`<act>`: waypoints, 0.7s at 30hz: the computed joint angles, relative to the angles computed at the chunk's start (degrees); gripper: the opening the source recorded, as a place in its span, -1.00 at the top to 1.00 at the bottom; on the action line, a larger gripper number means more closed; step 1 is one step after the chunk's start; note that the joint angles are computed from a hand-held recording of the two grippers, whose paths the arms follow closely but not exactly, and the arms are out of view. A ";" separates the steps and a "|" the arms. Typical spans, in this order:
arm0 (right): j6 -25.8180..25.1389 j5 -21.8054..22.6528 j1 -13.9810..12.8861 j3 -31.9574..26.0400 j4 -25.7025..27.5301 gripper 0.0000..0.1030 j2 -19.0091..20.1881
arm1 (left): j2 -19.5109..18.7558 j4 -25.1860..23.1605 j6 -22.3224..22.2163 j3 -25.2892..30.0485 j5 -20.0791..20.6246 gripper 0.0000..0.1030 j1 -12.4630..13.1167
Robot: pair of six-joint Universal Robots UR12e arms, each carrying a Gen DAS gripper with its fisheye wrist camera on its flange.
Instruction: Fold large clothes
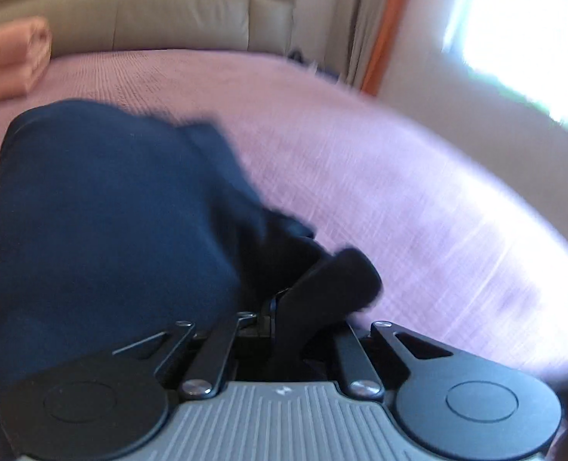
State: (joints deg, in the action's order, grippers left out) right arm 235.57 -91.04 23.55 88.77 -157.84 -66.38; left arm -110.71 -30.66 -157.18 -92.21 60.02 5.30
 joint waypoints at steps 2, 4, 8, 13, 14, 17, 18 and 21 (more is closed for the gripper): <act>-3.23 -3.73 -0.52 -1.17 1.59 0.68 -0.17 | 0.82 1.95 3.35 -1.31 1.74 0.35 -0.80; -7.12 -5.72 -1.20 -2.91 0.36 0.68 0.35 | 1.78 -0.83 7.36 -1.80 -3.14 -0.25 -0.28; -17.81 -4.32 -2.06 -10.38 -2.29 0.67 4.07 | 4.53 -9.00 15.49 -2.58 -13.59 0.25 1.96; -32.50 -1.67 -1.88 -21.76 -0.34 0.67 10.78 | 4.91 -1.44 5.13 -2.88 -17.43 0.44 5.40; -34.42 -0.67 -1.85 -24.69 1.18 0.67 12.58 | 4.27 1.64 1.89 -2.74 -15.87 0.49 5.74; -38.38 4.09 -2.08 -30.62 5.53 0.68 16.43 | 2.17 -2.47 0.44 -1.02 -13.15 0.69 6.20; -39.75 4.53 -1.84 -31.97 7.28 0.68 17.05 | 1.71 -5.11 2.17 -0.80 -13.68 0.69 6.56; -40.57 3.48 -1.44 -38.00 14.31 0.89 21.11 | 1.51 -5.03 5.87 -1.76 -12.31 0.67 6.85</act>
State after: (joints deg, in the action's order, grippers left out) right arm 195.00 -87.56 22.11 50.77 -143.53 -45.26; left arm -109.20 -35.69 -151.31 -93.97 47.71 12.15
